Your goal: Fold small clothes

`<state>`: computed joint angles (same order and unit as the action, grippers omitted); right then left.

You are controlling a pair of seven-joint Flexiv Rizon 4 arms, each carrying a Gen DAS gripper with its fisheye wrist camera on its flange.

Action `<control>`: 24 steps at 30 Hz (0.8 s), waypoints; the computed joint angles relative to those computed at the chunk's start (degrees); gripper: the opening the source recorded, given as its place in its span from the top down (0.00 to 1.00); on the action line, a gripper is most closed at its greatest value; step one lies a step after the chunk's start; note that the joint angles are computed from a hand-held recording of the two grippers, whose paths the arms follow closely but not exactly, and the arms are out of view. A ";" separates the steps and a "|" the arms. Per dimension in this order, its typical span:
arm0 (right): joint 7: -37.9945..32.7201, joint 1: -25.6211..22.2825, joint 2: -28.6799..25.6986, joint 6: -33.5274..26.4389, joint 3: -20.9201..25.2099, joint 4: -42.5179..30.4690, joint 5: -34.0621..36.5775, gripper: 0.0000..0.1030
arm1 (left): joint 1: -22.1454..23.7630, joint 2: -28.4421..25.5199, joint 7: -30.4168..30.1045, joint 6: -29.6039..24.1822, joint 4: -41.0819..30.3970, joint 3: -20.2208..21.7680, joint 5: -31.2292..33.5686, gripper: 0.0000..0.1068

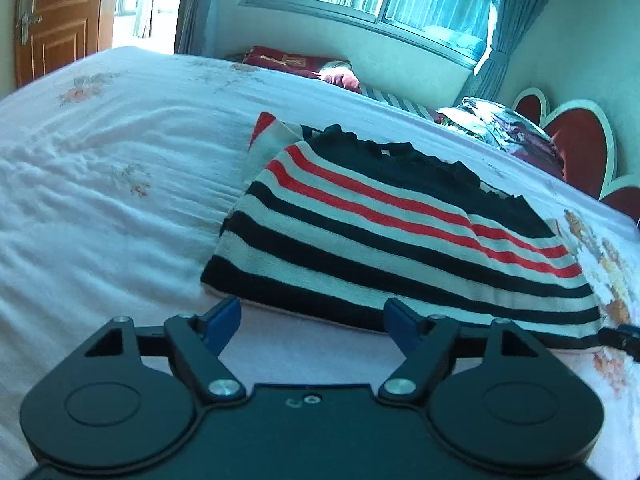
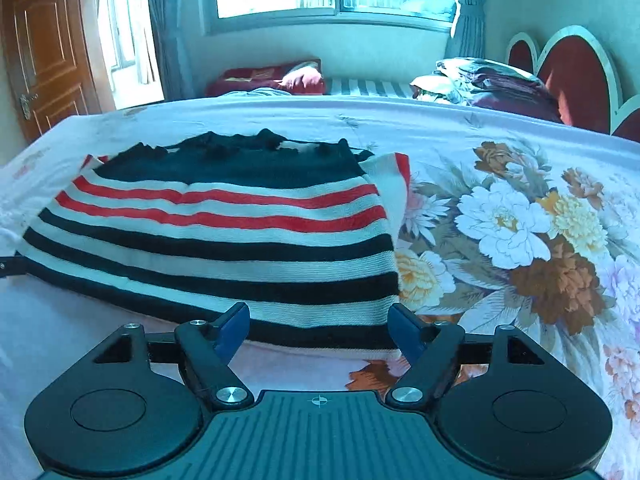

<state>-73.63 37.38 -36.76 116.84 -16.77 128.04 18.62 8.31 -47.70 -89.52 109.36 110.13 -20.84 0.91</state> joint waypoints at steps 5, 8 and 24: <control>4.82 -7.69 0.56 -1.57 8.46 -2.96 -4.15 0.99 | 12.47 -10.07 -9.71 3.12 -0.77 -15.08 0.23 0.52; 8.11 -11.52 -0.61 -1.57 12.12 -6.31 -7.24 1.00 | 14.34 -14.34 -14.05 5.53 -3.32 -17.57 2.16 0.53; 19.92 -18.88 -9.54 -11.39 18.35 -24.67 -22.70 1.00 | 13.74 -19.56 -19.66 1.14 -13.85 -17.90 6.19 0.83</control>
